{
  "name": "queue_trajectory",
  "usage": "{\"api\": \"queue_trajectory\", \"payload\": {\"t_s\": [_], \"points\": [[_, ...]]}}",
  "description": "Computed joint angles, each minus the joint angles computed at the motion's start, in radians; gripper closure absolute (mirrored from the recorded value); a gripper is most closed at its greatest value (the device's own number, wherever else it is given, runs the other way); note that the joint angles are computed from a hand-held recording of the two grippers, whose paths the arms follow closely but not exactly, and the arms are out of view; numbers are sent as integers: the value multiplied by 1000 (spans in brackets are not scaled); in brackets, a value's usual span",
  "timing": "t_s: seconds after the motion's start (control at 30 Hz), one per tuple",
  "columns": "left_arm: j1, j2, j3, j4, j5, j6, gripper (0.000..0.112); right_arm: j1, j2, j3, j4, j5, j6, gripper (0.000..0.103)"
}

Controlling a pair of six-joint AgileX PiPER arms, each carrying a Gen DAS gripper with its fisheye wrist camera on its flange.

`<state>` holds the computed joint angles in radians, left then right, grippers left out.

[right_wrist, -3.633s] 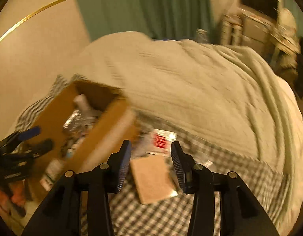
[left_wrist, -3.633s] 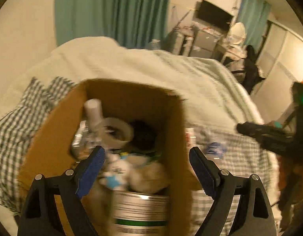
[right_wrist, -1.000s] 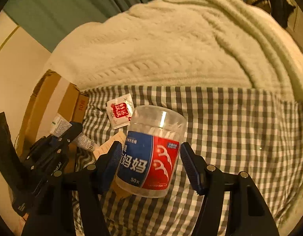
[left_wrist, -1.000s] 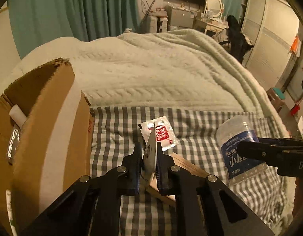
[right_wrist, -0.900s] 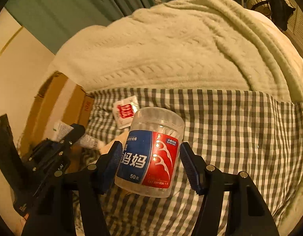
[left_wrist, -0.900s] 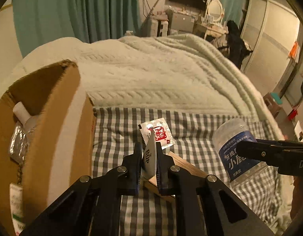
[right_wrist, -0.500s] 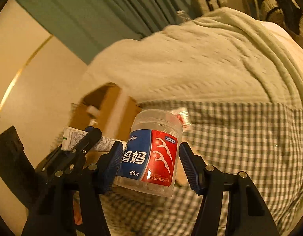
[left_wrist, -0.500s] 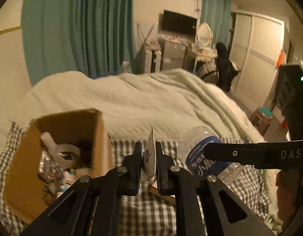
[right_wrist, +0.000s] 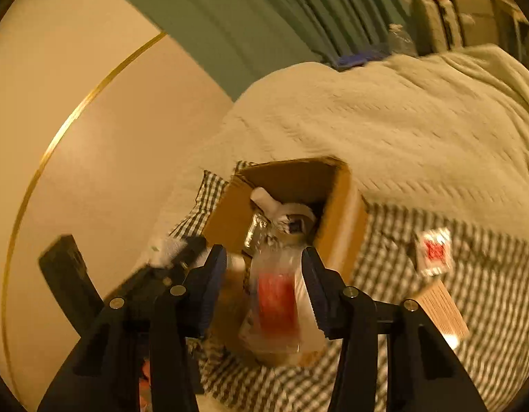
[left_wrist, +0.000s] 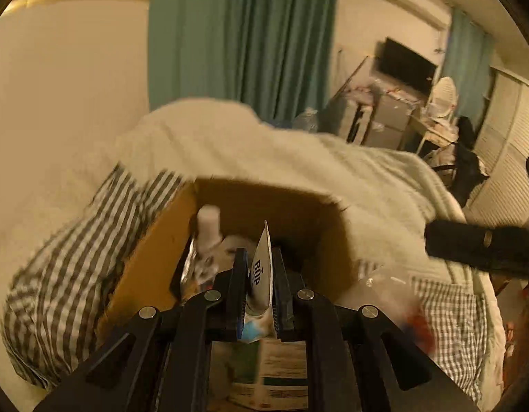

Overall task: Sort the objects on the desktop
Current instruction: 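Carry the toothpaste and floss-pick jar over the box and release them inside, then move both grippers back toward the cotton-swab jar and beige medicine box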

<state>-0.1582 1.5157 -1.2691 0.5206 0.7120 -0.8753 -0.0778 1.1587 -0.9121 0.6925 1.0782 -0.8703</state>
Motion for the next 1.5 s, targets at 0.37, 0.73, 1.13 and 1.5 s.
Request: {"api": "queue_trajectory", "payload": {"t_s": [0.37, 0.73, 1.13, 1.5], "points": [[-40, 99, 38, 161, 70, -116, 20, 36, 34, 48, -22, -225, -206, 43], [-214, 129, -124, -34, 52, 45, 14, -404, 89, 26, 18, -189, -549, 40], [-394, 287, -193, -112, 93, -60, 9, -739, 265, 6, 12, -62, -922, 30], [-396, 473, -300, -117, 216, -313, 9, -655, 447, 45, -5, -196, -1079, 19]]}}
